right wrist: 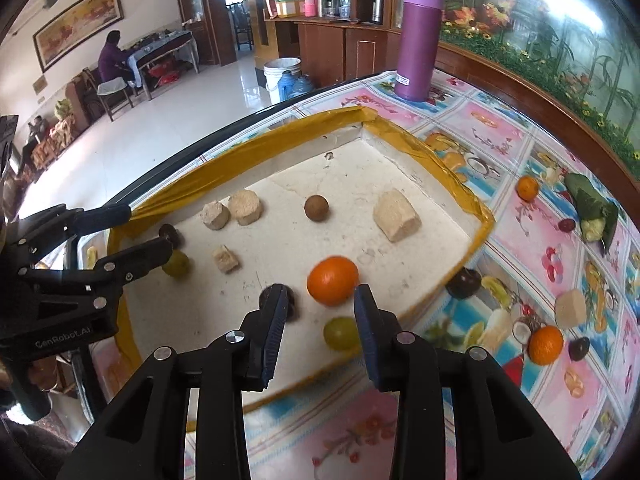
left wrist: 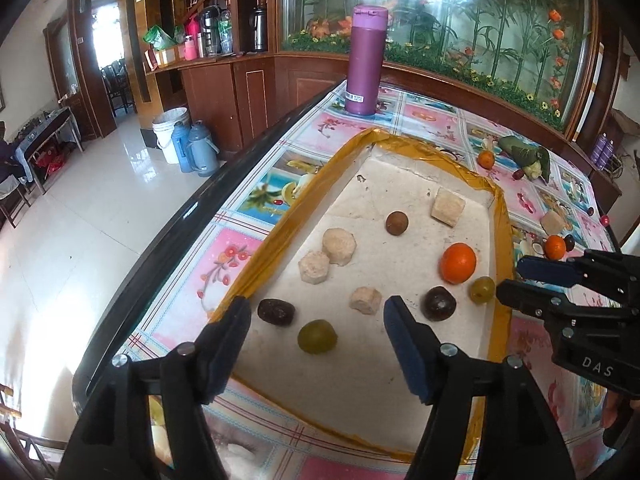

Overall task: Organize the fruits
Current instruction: 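Lift both open tools out of the tray toward the table, then grasp the orange with the left tool while the right tool grasps a dark purple fruit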

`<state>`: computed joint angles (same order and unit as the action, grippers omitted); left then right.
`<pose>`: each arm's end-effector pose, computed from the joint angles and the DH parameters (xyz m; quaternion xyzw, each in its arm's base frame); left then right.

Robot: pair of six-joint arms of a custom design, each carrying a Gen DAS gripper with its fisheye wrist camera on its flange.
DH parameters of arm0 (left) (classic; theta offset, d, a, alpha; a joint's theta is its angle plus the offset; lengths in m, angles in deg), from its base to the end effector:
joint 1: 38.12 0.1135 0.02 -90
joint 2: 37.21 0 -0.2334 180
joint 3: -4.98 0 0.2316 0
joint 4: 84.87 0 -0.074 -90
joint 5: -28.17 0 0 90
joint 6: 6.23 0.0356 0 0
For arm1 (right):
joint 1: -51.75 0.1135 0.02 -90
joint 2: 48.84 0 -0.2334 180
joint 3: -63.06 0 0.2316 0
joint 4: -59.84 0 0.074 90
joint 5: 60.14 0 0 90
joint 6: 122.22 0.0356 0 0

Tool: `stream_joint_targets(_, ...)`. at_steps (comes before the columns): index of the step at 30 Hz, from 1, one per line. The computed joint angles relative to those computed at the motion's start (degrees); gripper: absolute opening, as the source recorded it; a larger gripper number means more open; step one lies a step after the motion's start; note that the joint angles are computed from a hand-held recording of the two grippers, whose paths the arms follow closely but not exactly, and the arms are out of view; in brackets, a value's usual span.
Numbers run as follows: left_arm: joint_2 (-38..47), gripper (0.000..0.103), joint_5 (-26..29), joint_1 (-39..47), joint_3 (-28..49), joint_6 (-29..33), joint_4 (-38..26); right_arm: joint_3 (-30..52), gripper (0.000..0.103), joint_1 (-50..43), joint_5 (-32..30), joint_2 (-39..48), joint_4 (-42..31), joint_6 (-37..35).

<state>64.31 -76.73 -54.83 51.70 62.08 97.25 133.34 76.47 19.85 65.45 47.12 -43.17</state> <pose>0.2572 -0.0677 0.0667 -0.0823 0.9367 0.0117 0.3400 0.3084 0.1488 0.0741 -0.3161 0.9010 0.1172 0.2731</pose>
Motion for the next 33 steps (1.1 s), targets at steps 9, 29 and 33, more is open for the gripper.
stream_joint_targets(9,1.49,0.08,-3.27,-10.29,4.85,-4.88,-4.29,-15.43,0.035,-11.29,-4.11,-8.99,5.23,-0.67)
stream_joint_targets(29,17.26,0.089,-5.38,-25.93,30.48,-6.69,-21.68,-0.84,0.037,-37.87,-13.61,3.02,2.62,-7.64)
stream_joint_targets(33,21.09,0.089,-4.73,-25.48,37.08,-6.58,-25.3,10.06,0.037,-37.04,-13.4,11.75,0.63,-6.97)
